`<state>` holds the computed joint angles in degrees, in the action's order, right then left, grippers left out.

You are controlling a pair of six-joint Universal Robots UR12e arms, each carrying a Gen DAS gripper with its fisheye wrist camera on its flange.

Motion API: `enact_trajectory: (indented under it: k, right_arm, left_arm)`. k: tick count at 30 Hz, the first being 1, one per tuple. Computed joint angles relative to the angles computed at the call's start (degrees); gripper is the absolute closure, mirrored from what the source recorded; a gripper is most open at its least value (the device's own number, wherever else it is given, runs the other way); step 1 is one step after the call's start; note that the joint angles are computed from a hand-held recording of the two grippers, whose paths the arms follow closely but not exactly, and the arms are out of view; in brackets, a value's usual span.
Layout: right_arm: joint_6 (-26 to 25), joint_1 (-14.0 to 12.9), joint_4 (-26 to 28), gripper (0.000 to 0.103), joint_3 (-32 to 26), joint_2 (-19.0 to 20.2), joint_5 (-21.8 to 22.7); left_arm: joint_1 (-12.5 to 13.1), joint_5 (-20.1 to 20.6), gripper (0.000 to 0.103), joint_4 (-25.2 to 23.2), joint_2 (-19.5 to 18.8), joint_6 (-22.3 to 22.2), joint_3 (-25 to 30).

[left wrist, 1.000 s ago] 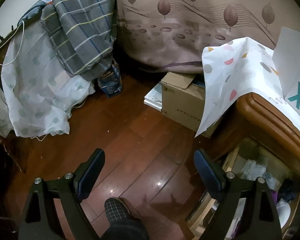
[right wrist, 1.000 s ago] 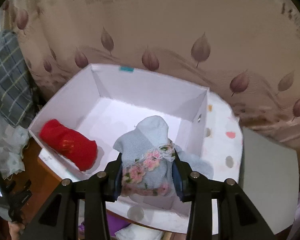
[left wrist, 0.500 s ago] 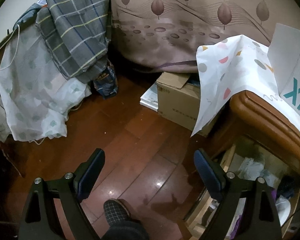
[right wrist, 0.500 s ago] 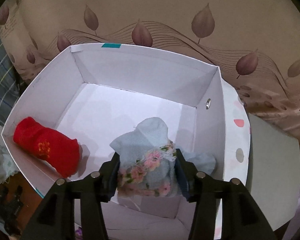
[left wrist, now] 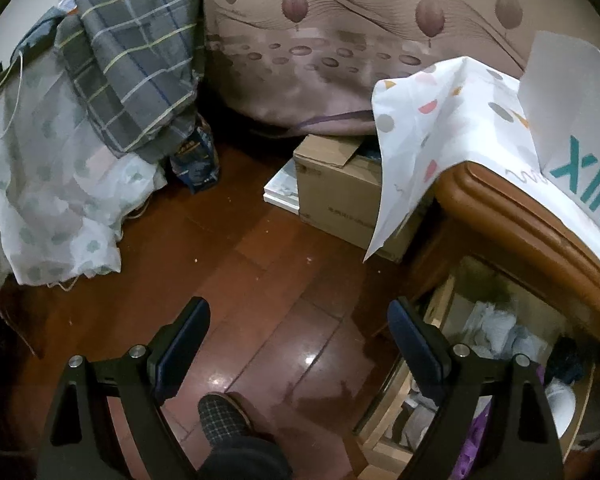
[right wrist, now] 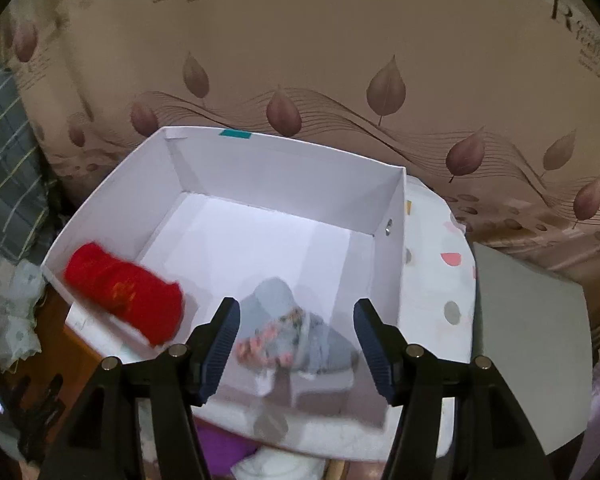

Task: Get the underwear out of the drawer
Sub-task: 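Move the right tool back down into the drawer toward the white garment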

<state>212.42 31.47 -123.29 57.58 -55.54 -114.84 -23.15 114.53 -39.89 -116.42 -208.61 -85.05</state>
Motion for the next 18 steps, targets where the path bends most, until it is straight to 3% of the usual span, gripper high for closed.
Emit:
enact_trajectory:
  k: [10,18]
  right_arm:
    - [-1.7,3.6,-3.6,0.042,12.6,-7.2,0.3]
    - [1.2,3.5,-1.2,0.042,20.2,-9.1,10.1]
  left_arm:
    - [-0.6,-0.1,0.014,0.2,-0.4,2.8,0.2]
    - [-0.6,-1.2,0.014,0.0,-0.3,3.4,0.2]
